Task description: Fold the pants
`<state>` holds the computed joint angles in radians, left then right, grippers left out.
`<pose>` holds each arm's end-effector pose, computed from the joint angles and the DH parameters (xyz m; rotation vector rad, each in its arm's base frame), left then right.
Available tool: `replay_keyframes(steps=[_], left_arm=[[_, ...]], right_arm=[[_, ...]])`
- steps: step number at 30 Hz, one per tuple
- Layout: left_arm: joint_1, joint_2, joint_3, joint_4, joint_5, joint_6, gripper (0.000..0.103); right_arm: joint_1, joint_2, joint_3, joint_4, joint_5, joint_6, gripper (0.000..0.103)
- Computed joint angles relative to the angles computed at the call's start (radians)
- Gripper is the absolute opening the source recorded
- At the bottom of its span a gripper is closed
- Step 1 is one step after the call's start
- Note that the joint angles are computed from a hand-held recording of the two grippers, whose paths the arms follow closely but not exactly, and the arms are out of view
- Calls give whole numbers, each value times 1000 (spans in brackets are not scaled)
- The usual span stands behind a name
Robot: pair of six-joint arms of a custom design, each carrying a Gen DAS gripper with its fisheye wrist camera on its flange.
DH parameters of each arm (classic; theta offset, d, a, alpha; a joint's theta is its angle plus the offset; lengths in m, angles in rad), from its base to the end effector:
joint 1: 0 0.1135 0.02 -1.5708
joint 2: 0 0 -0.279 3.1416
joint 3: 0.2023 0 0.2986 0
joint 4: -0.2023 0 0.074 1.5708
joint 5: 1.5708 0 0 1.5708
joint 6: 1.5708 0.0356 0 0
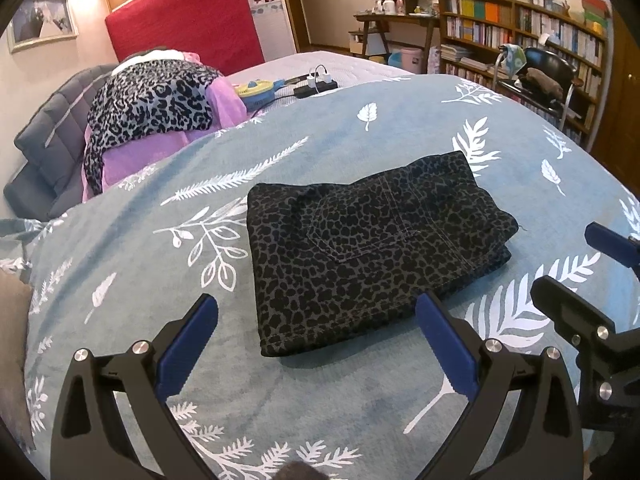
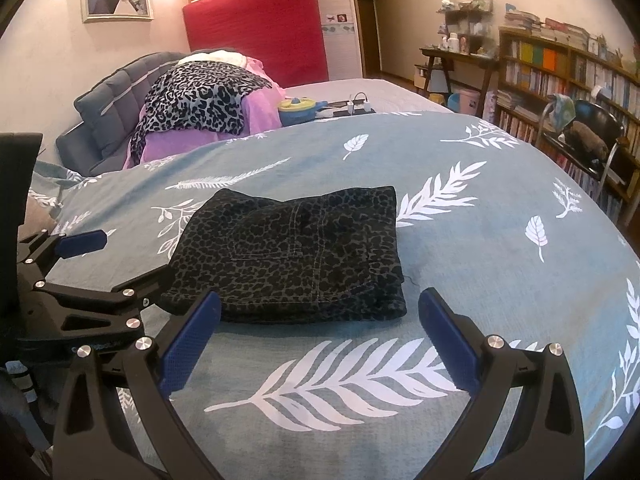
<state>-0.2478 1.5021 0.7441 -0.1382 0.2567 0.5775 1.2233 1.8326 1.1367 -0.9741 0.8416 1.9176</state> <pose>0.3102 -0.0878 0.1496 1.0761 2.1835 -0.1696 0.1426 0.3158 0.1443 0.7337 2.1780 -0.1144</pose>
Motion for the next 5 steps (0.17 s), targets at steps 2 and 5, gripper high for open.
replay_keyframes(steps=[2, 5], left_arm=[[3, 14, 11, -9, 2, -7, 98], [9, 32, 19, -11, 0, -10, 98]], right_arm=[[-1, 1, -3, 6, -3, -3, 100], [-3, 6, -9, 19, -16, -6, 100]])
